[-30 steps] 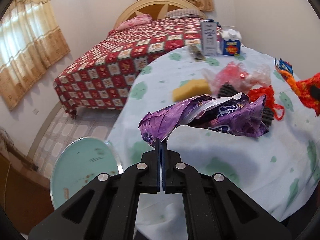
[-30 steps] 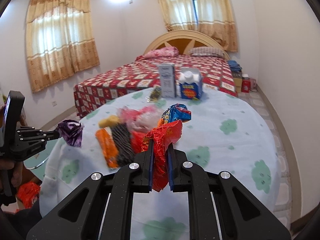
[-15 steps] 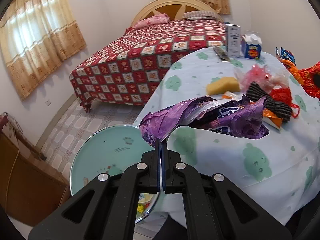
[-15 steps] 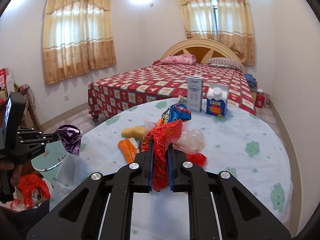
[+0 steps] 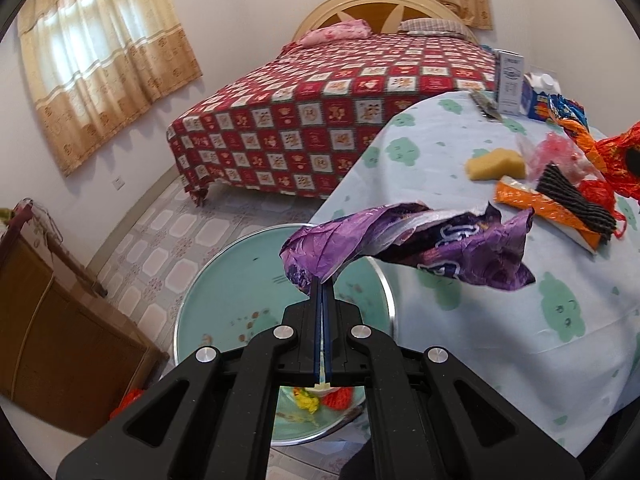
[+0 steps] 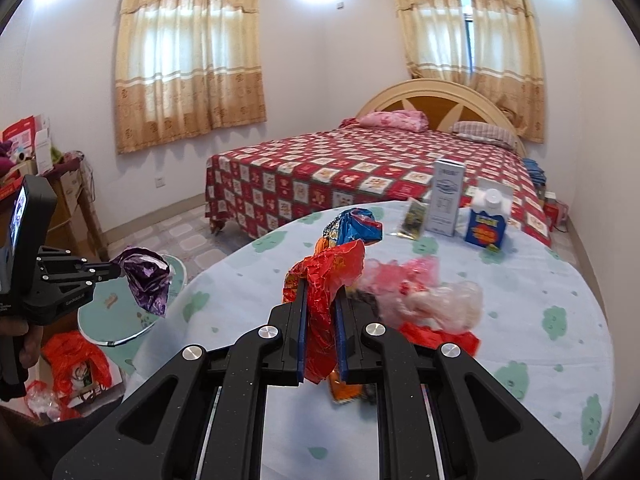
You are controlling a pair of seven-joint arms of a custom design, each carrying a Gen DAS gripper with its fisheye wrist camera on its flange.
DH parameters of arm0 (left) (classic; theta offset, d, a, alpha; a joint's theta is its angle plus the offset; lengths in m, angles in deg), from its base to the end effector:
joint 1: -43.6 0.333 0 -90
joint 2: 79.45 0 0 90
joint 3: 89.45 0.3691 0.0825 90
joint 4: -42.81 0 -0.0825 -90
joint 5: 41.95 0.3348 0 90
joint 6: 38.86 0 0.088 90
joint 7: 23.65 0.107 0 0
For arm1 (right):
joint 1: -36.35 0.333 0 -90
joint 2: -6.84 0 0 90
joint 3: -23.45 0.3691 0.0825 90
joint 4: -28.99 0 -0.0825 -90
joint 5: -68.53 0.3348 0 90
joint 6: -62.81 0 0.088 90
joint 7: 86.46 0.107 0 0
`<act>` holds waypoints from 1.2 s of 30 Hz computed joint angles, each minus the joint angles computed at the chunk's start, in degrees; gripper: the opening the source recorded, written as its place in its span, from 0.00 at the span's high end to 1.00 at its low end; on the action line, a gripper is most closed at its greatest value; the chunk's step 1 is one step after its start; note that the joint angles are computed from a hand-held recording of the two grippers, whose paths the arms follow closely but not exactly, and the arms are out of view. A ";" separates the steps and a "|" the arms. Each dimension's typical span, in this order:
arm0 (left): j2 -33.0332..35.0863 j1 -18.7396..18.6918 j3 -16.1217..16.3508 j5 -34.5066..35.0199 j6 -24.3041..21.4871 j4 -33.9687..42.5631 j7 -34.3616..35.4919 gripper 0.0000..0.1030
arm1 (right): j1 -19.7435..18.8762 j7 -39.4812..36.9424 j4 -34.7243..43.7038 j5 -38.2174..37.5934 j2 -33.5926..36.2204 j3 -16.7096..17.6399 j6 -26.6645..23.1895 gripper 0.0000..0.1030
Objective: Collect trash
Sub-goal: 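Carry the purple wrapper and red-orange bag over the teal bin with both grippers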
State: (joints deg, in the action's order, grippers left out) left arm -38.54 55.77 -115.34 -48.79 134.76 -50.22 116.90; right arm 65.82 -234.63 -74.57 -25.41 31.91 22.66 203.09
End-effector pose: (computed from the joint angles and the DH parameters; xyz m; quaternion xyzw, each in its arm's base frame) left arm 0.7324 -0.0755 0.3914 -0.3493 0.8534 -0.2895 0.2568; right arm 0.5721 0.3136 0.4014 -0.4938 0.6908 -0.4181 0.3227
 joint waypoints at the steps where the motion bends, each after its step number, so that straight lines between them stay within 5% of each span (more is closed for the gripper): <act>1: 0.13 -0.09 0.35 0.03 -0.27 0.39 -0.19 1.00 | -0.20 -0.51 0.89 -0.14 0.64 0.05 0.71 0.88; 36: 3.18 -1.68 8.37 2.55 -1.60 7.35 -7.23 1.00 | 4.67 -16.52 19.16 10.53 13.85 -8.13 14.53 0.88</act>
State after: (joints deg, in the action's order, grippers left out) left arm -35.36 54.09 -106.97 -46.24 133.15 -42.86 109.67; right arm 70.49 -251.14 -55.41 -14.88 45.75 14.53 217.62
